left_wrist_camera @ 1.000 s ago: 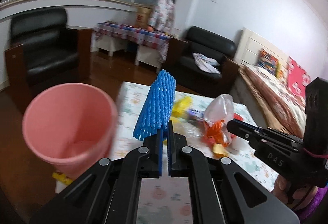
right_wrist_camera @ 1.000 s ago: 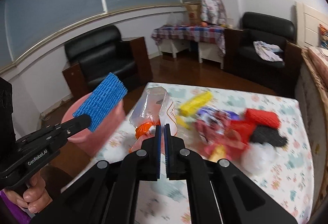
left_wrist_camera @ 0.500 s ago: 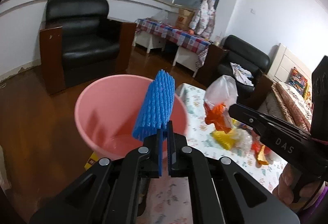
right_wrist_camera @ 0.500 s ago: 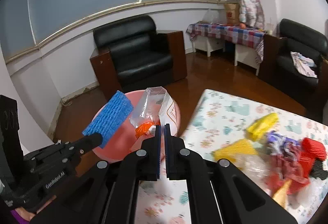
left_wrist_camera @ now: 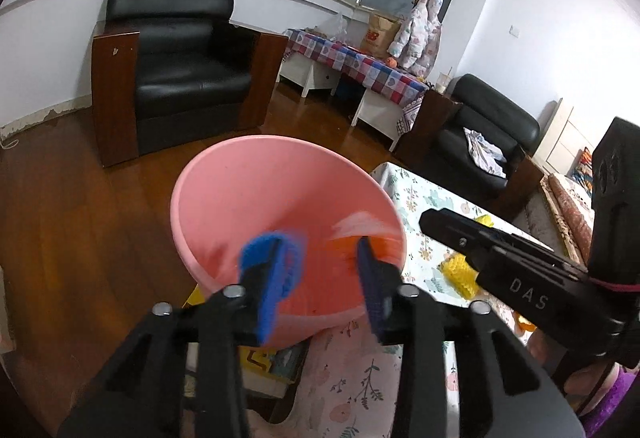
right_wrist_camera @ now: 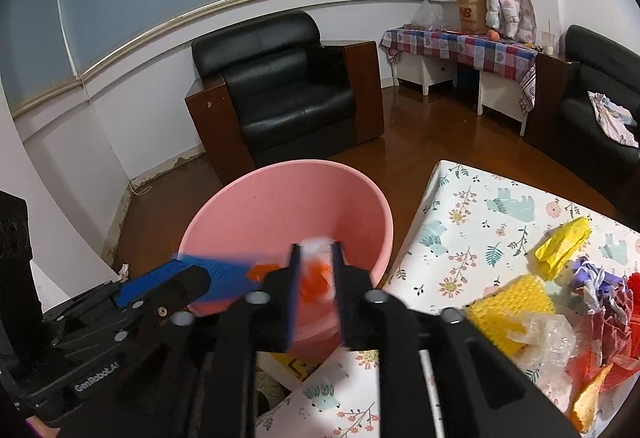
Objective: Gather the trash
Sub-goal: 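Carry both held items over the pink bucket and open both tools to drop them, then move both open tools back over the trash pile on the table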
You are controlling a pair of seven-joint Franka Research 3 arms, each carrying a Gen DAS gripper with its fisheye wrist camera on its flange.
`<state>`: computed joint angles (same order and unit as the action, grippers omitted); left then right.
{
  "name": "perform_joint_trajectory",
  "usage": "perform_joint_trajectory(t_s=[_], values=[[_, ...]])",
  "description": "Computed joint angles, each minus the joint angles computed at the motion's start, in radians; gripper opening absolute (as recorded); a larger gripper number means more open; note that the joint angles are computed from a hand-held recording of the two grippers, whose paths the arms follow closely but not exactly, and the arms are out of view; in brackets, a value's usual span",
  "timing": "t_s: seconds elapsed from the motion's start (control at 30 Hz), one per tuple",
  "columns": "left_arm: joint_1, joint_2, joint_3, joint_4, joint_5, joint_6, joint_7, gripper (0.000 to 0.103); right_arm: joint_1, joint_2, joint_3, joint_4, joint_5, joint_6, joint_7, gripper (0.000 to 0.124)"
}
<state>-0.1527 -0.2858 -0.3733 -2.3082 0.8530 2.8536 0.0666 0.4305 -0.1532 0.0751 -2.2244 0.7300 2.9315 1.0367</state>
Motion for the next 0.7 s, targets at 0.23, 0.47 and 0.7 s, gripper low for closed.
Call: perform_joint_trajectory(t_s=[0.23,0.47,0.7], values=[[-0.003,0.005,0.009,0.001,-0.014,0.014,0.006,0.039,0.009,-0.016,-0.016,-0.016,0.065,0.011,-0.051,0.040],[0.013,0.021,-0.004,0.013,-0.001,0.083,-0.014,0.039,-0.002,-0.093,-0.034,-0.090,0.073,-0.001,-0.037,0.042],[-0.034,0.062,-0.014,0.063,-0.026,0.046,0.049,0.039,-0.030,-0.190,-0.052,-0.189,0.013,0.004,0.025,0.043]])
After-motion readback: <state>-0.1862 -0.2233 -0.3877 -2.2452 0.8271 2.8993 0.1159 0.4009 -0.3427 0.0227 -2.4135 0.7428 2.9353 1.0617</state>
